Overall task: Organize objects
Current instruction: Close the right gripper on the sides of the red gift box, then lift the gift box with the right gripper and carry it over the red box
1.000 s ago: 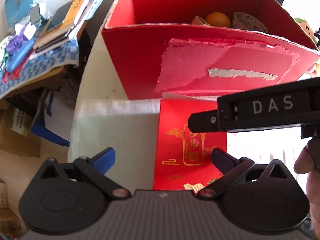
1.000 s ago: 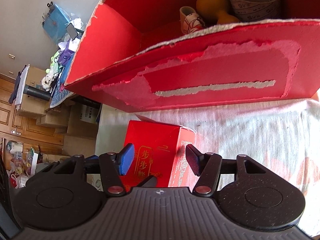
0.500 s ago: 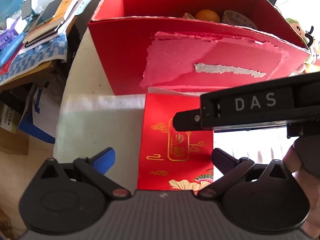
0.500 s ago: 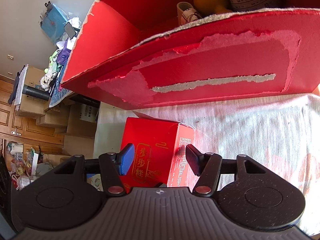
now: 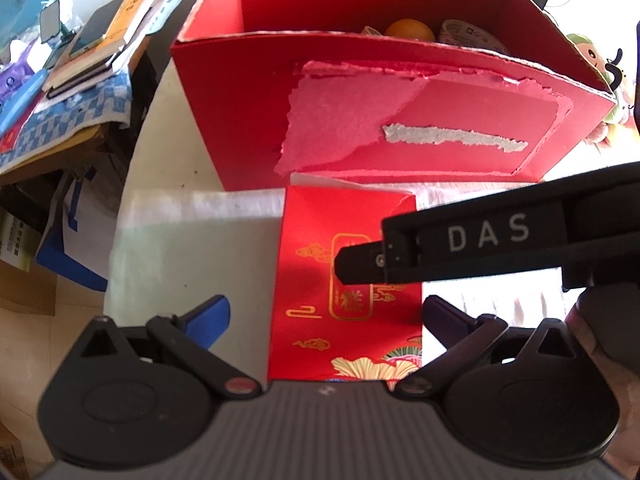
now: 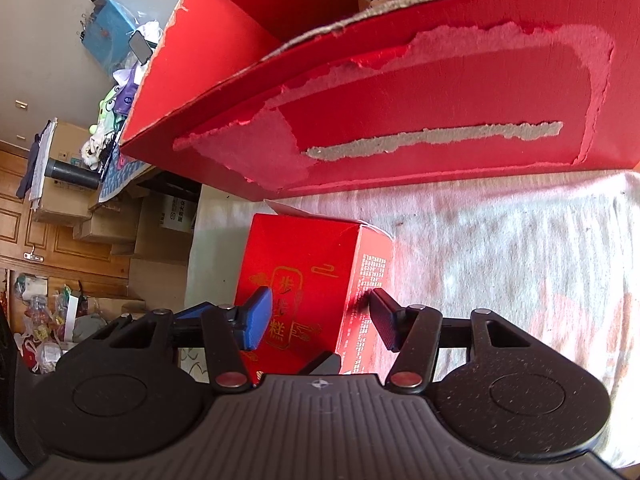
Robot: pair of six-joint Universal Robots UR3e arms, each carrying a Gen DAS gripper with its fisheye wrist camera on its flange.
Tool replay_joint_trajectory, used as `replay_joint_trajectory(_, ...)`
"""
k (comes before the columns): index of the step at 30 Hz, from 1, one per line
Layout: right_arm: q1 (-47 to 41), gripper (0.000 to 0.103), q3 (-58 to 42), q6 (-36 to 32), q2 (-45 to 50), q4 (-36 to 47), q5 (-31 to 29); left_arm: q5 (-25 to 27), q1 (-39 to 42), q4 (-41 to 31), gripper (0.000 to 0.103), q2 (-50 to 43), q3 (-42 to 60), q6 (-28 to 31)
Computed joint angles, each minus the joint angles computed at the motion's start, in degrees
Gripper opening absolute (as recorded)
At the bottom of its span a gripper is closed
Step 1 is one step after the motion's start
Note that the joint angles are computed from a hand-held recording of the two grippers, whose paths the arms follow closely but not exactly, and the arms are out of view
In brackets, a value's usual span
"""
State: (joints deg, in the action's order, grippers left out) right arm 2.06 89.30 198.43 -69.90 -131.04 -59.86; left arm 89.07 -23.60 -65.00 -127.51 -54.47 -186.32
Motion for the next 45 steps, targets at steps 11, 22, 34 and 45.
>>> replay_joint_trajectory(11,-0.6,0.060,-0.2,-0.4,0.3,2.3,1.2,-3.9,0.7,-3.4,0.084,-1.8,2.5,1.3)
replay_joint_trajectory(22,-0.6,0.065,-0.4,-0.7,0.2,3.2,1.9,-1.1,-1.1,-5.0,0.082,-4.6,5.8,2.6)
replay_joint_trajectory(34,-0.9,0.068,0.2,-1.2,0.7,2.3,3.2,-0.5,-1.6,-4.7,0.080,-4.2,5.1,2.5)
replay_joint_trajectory(45,-3.8,0.066,2.5,-3.8,-2.5,3.8,5.1,0.8,-4.1,-7.2,0.079,-5.1,9.9,4.1)
